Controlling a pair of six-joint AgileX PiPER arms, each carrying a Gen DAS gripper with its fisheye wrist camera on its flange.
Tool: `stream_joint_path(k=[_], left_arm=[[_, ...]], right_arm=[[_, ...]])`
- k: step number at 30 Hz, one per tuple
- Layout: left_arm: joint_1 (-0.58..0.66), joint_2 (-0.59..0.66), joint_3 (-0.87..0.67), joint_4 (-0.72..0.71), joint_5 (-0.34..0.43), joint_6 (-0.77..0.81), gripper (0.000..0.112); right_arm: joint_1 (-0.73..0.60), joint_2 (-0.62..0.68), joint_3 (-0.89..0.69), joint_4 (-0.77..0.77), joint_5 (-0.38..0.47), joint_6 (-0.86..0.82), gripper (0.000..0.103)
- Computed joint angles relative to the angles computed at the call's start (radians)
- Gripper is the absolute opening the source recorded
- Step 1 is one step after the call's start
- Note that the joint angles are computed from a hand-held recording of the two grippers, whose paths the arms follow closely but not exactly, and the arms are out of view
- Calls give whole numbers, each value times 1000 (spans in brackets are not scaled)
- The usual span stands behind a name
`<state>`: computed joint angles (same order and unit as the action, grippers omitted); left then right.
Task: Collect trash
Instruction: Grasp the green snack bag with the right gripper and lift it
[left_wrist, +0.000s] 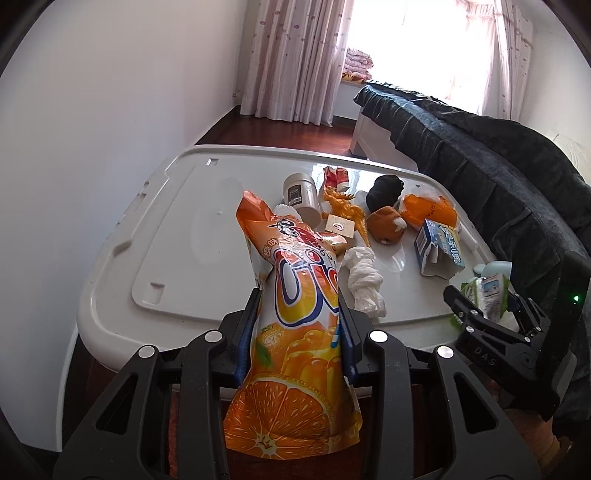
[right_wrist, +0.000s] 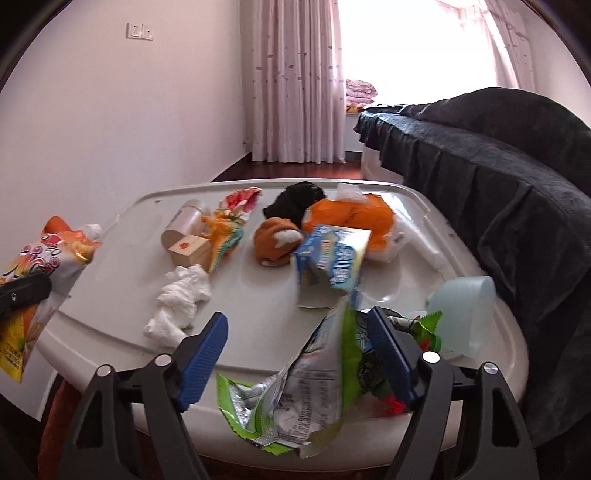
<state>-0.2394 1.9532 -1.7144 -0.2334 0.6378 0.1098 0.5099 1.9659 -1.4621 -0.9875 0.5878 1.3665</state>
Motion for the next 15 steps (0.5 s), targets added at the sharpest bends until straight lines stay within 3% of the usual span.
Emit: stream_joint_path(k=[4,11,14,15], left_arm=[[5,10,-11,-26,9,19,36],[0,17,-17,-39,12,27,36],[-4,17,-10,-30,12,25,36],[-5,18,-12,-29,14,23,36]], right_arm=[[20,-32,40,-81,7,68,80],[56,39,-42,-20,173,-47,83],[65,64,-67,-40,221,-61,64],[66,67,-77,-40,249,-66,46]])
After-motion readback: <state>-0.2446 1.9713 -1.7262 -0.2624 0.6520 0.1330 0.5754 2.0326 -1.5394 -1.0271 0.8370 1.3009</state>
